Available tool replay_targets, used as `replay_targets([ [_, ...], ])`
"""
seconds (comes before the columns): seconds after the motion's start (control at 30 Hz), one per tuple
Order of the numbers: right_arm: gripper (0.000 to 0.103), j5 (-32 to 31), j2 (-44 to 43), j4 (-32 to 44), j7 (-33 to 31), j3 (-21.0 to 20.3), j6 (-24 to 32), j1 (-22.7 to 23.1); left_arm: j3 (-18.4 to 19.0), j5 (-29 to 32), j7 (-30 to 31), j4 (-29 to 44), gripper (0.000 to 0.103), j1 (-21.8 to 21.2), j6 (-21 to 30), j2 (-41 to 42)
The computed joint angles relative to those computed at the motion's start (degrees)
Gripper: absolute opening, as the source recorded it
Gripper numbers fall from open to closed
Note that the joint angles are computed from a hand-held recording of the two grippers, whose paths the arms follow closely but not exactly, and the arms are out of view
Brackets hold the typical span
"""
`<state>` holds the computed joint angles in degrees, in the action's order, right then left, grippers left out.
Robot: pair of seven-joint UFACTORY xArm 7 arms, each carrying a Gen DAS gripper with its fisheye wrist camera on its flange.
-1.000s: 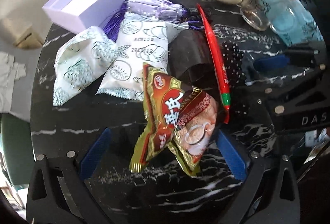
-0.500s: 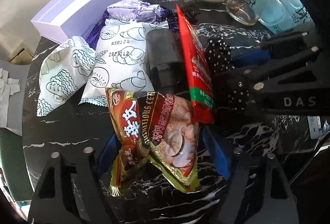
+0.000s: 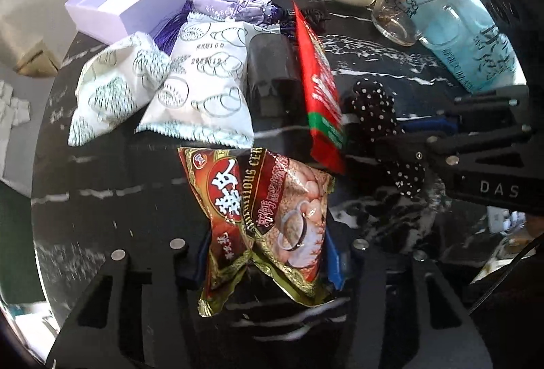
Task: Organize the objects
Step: 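Lift and carry the coffee packet and scrunchie with both tools over the lavender box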
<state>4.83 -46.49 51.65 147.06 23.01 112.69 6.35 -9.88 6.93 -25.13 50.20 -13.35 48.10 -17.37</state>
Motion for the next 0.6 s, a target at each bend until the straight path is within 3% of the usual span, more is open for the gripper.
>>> replay_targets([
  [0.07,0.017,-0.3,1.4,1.1,-5.7,-0.1,1.5,3.0,0.3,-2.4,-0.7,-0.2,0.049,-0.5,0.5,-1.4],
  [0.27,0.017,-2.7,6.3,6.3,-5.9,1.0,2.6,1.9,-1.8,-0.7,-3.0,3.0,0.049,-1.0,4.1,-3.2],
  [0.6,0.017,-5.6,17.4,21.0,-2.4,3.2,10.2,4.0,-3.0,2.2,-2.5,10.3,0.049,-1.6,10.5,-4.3],
])
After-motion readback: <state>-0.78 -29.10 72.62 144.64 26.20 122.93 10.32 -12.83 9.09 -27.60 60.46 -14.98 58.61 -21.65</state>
